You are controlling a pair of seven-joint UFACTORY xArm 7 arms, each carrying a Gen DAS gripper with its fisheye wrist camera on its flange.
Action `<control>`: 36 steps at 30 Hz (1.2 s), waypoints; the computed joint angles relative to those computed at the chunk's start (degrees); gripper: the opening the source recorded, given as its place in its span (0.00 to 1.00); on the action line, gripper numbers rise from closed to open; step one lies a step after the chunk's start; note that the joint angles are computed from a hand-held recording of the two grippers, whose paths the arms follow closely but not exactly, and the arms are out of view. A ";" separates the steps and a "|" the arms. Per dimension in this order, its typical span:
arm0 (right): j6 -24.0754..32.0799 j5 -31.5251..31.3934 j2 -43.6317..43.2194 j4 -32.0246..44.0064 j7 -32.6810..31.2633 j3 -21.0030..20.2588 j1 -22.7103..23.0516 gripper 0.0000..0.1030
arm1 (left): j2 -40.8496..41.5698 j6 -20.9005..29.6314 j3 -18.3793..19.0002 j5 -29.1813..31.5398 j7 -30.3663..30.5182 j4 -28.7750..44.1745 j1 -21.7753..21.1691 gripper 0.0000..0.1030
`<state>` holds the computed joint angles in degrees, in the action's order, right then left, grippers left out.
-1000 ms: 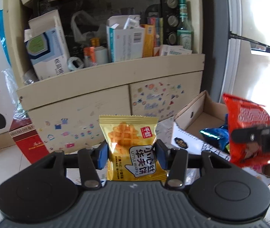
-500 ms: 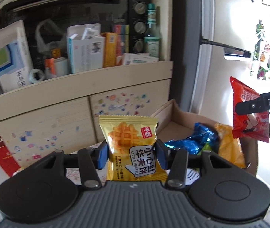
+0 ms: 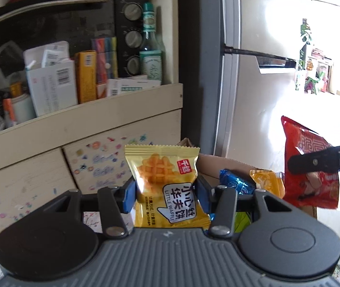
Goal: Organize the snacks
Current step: 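Carry the yellow waffle bag and red bag over the box, then open both grippers to drop the yellow and red bags into the box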
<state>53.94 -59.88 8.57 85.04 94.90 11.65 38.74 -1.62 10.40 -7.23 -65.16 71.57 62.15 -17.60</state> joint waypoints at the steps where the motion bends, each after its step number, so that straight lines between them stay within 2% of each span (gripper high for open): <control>1: 0.22 0.17 0.22 0.19 0.00 -0.03 -0.02 0.72 | 0.83 -0.11 -0.15 0.42 -0.36 0.65 -0.12 0.48; 7: 1.54 1.98 2.05 1.69 1.52 -0.92 0.04 0.72 | 6.66 1.87 -2.18 5.22 -6.26 6.09 1.13 0.53; 9: 0.79 3.11 2.26 1.62 3.42 -1.35 -0.18 0.74 | 7.68 1.83 -2.72 10.22 -11.84 6.83 1.37 0.75; 10: 0.61 3.78 2.32 1.64 4.44 -1.51 -0.27 0.78 | 7.58 1.90 -3.19 11.13 -13.09 6.84 1.76 0.79; 13: -0.16 4.20 2.45 1.65 5.88 -1.74 -0.25 0.80 | 6.16 2.06 -4.39 10.12 -11.22 6.10 2.92 0.86; 15: -0.32 3.65 2.39 1.60 6.10 -1.76 0.04 0.81 | 5.15 1.41 -3.97 13.15 -13.15 5.06 2.67 0.91; 23: -2.78 4.28 3.20 2.36 4.98 -1.75 0.28 0.84 | 1.09 2.92 -0.25 33.53 -29.60 -0.10 3.20 0.92; 27: -4.49 5.07 4.75 3.99 1.91 -2.02 0.77 0.85 | -0.91 5.71 1.44 37.79 -33.47 -1.99 4.30 0.92; 32: -3.37 5.32 7.73 7.81 -3.05 -2.89 2.92 0.86 | -2.47 5.90 2.71 43.79 -37.22 -4.45 5.51 0.92; 36: -2.09 5.90 10.62 11.56 -7.31 -4.00 4.89 0.87 | -2.82 6.60 3.73 43.96 -37.38 -5.30 5.92 0.92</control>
